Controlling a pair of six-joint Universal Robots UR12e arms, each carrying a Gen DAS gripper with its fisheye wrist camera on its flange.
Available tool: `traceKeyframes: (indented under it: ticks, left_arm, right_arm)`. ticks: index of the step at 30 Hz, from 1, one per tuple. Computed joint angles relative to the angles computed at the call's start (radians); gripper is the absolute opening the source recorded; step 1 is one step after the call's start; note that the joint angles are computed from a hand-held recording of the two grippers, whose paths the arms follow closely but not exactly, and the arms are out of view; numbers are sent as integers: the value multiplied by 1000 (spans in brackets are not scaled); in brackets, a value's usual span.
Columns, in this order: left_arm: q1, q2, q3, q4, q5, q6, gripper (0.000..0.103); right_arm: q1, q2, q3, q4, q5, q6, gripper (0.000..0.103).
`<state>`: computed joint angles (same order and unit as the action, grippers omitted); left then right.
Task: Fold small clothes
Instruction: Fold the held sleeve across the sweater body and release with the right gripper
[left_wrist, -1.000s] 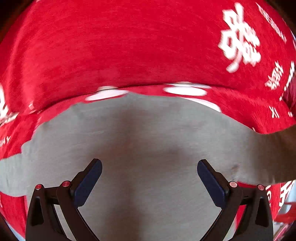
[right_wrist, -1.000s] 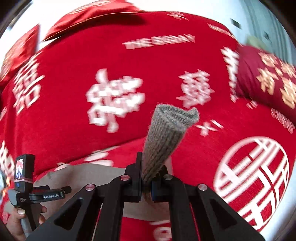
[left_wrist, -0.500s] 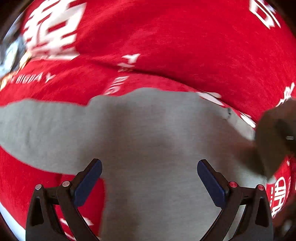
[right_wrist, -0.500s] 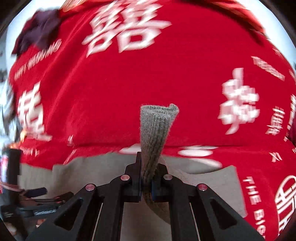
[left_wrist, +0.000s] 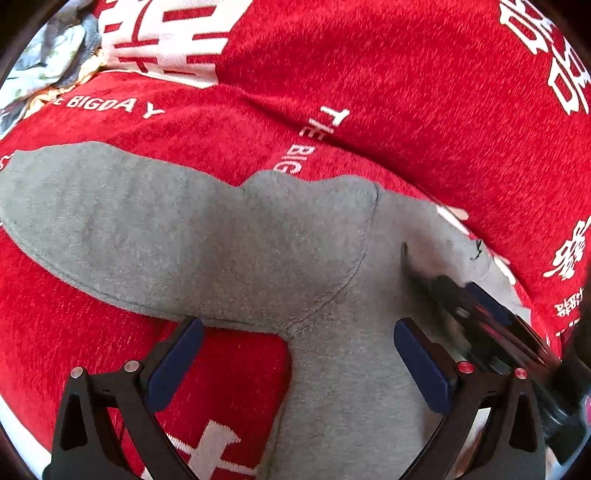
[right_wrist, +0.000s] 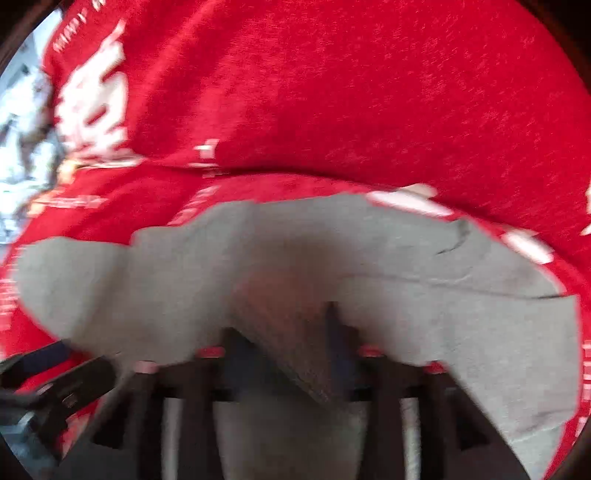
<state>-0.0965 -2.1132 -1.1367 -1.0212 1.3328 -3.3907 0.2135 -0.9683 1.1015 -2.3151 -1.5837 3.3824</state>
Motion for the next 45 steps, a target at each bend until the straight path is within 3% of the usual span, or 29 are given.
traceKeyframes:
  ticks: [3,5,7,8,11,13,16,20,22,24,26,29,31,33,34,36,39,42,43,45]
  left_arm:
    - [-2,13,-14,40,6,-36,103]
    - [-8,7,4,18,-1,-31,103]
    - [-25,-3,25,13,7,-17,103]
    - [-34,-11,39,7,9,-11,103]
    - [-77,-53,117,-46,7,35,103]
    - [-113,-97,196,-82,4,80,103]
    - [-162,-175,332,-163,11,147,103]
    - [-208,-272,486,-278,49,205,103]
    - [-228,-302,526,-331,141,222,103]
    - [-241,-287,474,-288,243,268,103]
    - [-232,-231,361,-167,260,304,103]
    - [-202,-183,278,-117,234,324,103]
    - [-182,-166,252,-115,193,326,103]
    - [-178,-156,232,-99,265,329,103]
    - [-171,-152,230,-105,252,316,103]
    - [-150,-158,260,-181,196,236,103]
    - [-147,-154,260,-160,192,175,103]
    - [-163,-167,278,-170,210,200,103]
    - [-176,-187,305,-207,254,232,103]
    - [-173,-194,307,-191,243,228,103]
  right_arm:
    - [-40,-79,106,-132,192,20,65]
    - [-64,-134,179,-224,211,48,69]
    - [-78,-179,240,-274,132,60,78]
    - [-84,-199,265,-266,40,56,78]
    - [-100,-217,280,-96,-208,78,78]
    - [-128,-229,309,-37,-233,136,78]
    - [-150,-228,334,19,-208,173,78]
    - [-119,-225,384,-96,-310,87,80]
    - [-122,-227,388,-104,-299,95,80]
    - [-124,-233,400,-118,-287,102,81]
    - [-122,-236,405,-124,-291,99,81]
    - [-123,-233,403,-128,-291,96,82]
    - [-121,-230,398,-128,-291,94,83]
    - [-121,-232,402,-129,-294,95,83]
    - [-122,-230,402,-129,-292,95,83]
    - [-122,-228,387,-99,-290,97,83]
    - [-125,-221,358,-76,-272,80,83]
    - [-122,-196,314,-82,-266,52,84]
    - [-122,-179,286,-48,-255,39,84]
    - [-126,-140,235,52,-235,18,87]
